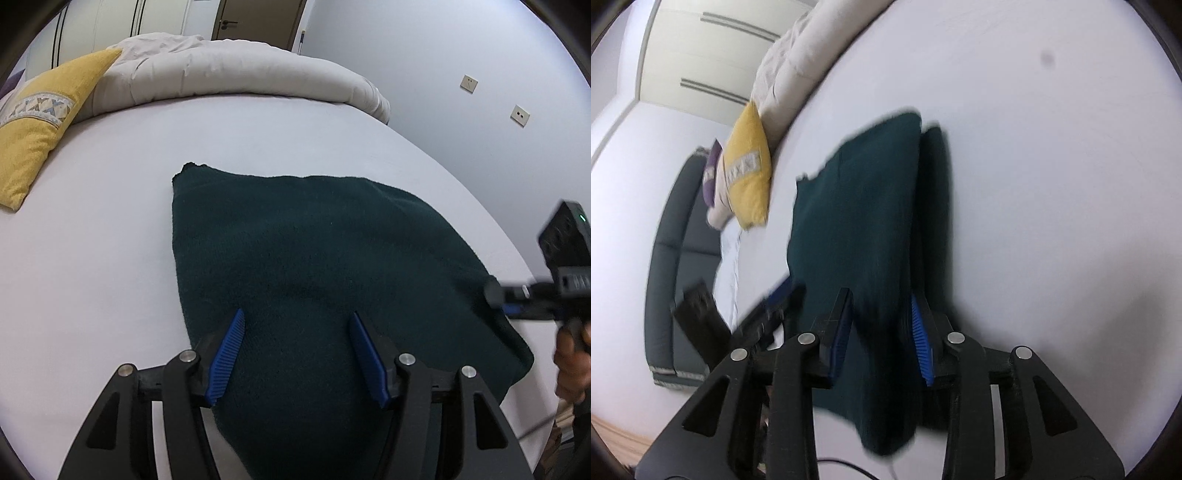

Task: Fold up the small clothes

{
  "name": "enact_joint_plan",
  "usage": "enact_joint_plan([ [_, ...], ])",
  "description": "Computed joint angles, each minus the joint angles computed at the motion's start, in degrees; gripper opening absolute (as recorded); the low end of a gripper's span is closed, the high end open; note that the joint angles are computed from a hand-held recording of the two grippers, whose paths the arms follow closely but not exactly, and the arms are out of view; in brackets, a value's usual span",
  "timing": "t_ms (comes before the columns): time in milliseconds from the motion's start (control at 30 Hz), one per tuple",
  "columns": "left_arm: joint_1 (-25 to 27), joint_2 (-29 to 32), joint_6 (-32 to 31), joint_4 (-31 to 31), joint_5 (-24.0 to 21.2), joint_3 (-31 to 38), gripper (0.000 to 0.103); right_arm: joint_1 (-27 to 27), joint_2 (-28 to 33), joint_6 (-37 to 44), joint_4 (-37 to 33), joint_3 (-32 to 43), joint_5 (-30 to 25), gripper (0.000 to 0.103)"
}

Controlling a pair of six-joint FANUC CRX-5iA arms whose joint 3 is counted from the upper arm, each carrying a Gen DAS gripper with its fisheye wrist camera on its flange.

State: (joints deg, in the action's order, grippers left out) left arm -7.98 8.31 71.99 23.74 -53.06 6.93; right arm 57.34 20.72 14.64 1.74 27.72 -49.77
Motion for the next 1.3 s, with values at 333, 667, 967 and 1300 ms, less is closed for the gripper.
enact_joint_plan([
  [333,0.2,-1.2,-2.7,0.0,0.4,-2.0,0.063,6.3,-7.2,-9.1,6.0,-16.0,8.1,0.007],
  [667,1.5,-2.4,-3.7,-0.4,-1.9,-1.2,0.063,9.4,-9.5,-16.7,13.2,-17.0,0.3,0.023],
  [967,-1.1,5.0,3.6,-7.4,-3.3,12.6,0.063,3.1,-0.9,2.1,6.4,-1.1,4.6,0.023],
  [1300,-0.9,12.6,7.2,-9.0,-10.3,19.6,0.067,-7.4,14.0,9.0,-8.7,21.0,-5.0,0.017],
])
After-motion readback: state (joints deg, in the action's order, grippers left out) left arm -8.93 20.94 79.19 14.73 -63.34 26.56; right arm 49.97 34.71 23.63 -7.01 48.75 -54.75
